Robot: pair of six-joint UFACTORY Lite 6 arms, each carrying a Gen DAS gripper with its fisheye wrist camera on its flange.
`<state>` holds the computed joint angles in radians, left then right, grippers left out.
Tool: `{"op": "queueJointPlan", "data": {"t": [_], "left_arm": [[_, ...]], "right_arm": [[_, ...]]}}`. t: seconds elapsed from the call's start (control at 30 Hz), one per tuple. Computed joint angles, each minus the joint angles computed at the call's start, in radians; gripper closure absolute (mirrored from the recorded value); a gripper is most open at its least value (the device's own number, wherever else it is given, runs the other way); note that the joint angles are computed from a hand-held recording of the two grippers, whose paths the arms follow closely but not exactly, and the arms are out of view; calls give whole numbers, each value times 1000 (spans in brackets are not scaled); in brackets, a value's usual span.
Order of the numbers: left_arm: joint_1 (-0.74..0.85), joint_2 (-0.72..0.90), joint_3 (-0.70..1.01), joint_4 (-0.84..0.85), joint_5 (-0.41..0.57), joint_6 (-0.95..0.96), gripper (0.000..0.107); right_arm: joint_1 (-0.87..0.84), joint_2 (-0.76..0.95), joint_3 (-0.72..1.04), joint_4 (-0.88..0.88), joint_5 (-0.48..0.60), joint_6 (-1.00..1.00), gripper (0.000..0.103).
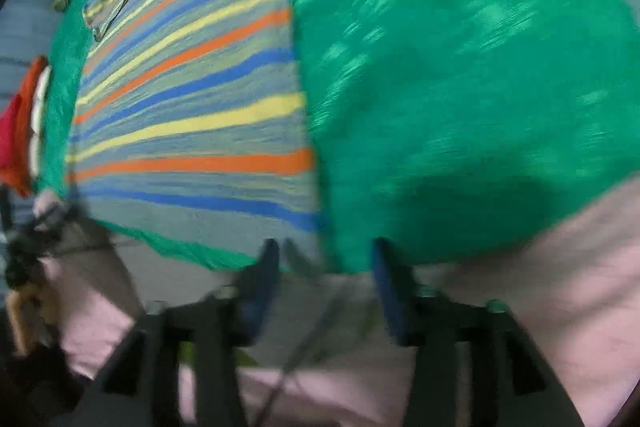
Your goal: Fold small clothes
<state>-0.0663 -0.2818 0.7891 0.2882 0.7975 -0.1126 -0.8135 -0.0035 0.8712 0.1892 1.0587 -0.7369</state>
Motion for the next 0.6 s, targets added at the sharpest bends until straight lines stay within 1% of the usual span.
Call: {"op": "queueJointPlan", "data": {"t": [0.03,0.1,0.13,0.17,0.2,0.23,0.27,0.3,0.33,0.37,0.4,0.43,0.47,0.53,0.57,0.6], "left_arm": [[41,-15,49,-50,-1,49,19],[98,8,157,-177,-28,125,15],[118,25,187,-245,-63,164,12],[131,50,211,-325,-113,211,11],[118,78,225,-382,-163,235,11],[93,121,235,-434,-221,260,11],[72,175,251,-482,-266,287,11],[41,229,241,-547,-326,322,11],[30,259,224,-603,-357,368,11],[3,305,221,-624,-377,373,12],[-22,334,200,-614,-395,348,13],[-41,340,164,-612,-412,329,16],[-46,330,121,-627,-429,333,16],[-46,302,47,-652,-461,341,16],[-44,299,15,-645,-475,332,16],[-29,298,3,-628,-467,327,16]], "right_arm": [[-11,-14,47,-23,12,-14,53],[-2,-13,212,-35,23,-63,53],[16,4,293,-22,24,-80,51],[47,38,394,7,21,-106,48],[88,80,489,47,14,-139,38],[132,126,564,86,5,-175,30],[186,201,647,151,-16,-252,30],[233,258,688,191,-41,-311,30],[289,312,715,207,-74,-343,30],[357,391,736,214,-140,-377,30],[399,464,765,211,-177,-390,35],[446,538,796,196,-224,-384,47],[494,616,824,173,-291,-377,51],[537,711,860,156,-364,-380,51],[556,776,904,124,-390,-356,52],[560,840,961,129,-378,-336,64]]}}
